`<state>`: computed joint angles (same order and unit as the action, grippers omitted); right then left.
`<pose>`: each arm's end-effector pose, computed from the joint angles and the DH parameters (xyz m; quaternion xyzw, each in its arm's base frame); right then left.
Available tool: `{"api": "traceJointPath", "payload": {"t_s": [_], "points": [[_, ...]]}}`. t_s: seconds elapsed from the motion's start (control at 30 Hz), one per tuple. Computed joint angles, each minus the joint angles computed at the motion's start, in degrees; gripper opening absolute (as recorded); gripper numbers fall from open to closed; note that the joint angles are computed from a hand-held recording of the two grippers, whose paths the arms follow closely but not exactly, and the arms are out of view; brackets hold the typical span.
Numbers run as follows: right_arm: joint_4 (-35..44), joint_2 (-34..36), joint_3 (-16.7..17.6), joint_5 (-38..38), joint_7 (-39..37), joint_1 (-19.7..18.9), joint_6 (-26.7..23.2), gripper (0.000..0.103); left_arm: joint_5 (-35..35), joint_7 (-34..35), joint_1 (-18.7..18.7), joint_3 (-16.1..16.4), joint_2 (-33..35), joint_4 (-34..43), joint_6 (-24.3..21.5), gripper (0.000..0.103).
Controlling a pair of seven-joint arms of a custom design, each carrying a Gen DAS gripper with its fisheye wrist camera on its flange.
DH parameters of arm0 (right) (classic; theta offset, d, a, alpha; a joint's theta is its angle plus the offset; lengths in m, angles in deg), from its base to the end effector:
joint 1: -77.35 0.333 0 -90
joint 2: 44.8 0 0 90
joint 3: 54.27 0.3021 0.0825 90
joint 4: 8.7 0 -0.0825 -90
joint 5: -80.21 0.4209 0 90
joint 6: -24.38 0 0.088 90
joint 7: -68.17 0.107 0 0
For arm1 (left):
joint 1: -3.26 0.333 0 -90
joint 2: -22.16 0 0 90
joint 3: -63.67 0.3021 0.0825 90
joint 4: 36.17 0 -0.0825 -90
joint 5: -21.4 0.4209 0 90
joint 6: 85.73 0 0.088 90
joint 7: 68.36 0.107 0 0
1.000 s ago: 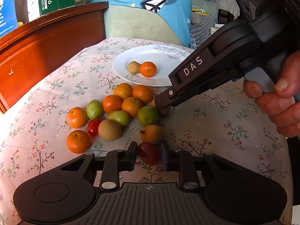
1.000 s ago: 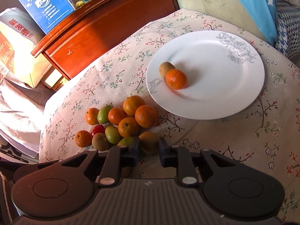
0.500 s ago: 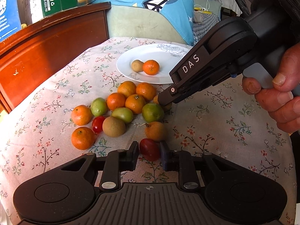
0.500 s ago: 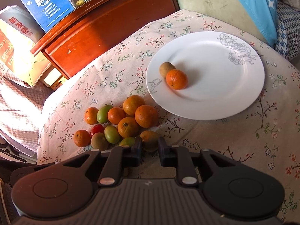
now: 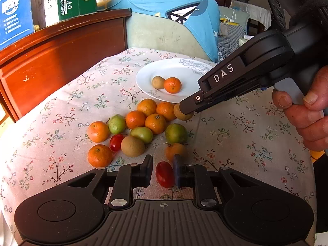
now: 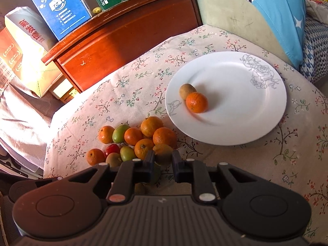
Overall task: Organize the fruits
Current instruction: 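Close the left tool on a red cherry tomato while the right tool grasps a brown fruit, then carry the tomato with the left tool onto the plate while the right tool carries the brown fruit there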
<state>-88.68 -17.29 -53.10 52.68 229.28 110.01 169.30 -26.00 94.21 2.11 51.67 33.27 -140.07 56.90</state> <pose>0.6416 0.4320 0.4825 -0.5326 0.7639 -0.1458 0.3339 0.6665 -0.1441 0.4575 -0.2901 0.8716 -0.3763 0.1210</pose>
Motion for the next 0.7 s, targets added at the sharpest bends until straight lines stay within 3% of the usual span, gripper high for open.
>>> {"api": "traceJointPath", "payload": {"t_s": [0.4, 0.7], "points": [[-0.4, -1.0, 0.1, -1.0, 0.6, 0.1, -0.6, 0.019, 5.3, -4.3, -0.7, 0.4, 0.9, -0.1, 0.7, 0.022], [0.0, -0.8, 0.2, -0.3, 0.4, 0.0, -1.5, 0.019, 2.7, -1.4, -0.2, -0.5, 0.2, -1.3, 3.4, 0.017]]}}
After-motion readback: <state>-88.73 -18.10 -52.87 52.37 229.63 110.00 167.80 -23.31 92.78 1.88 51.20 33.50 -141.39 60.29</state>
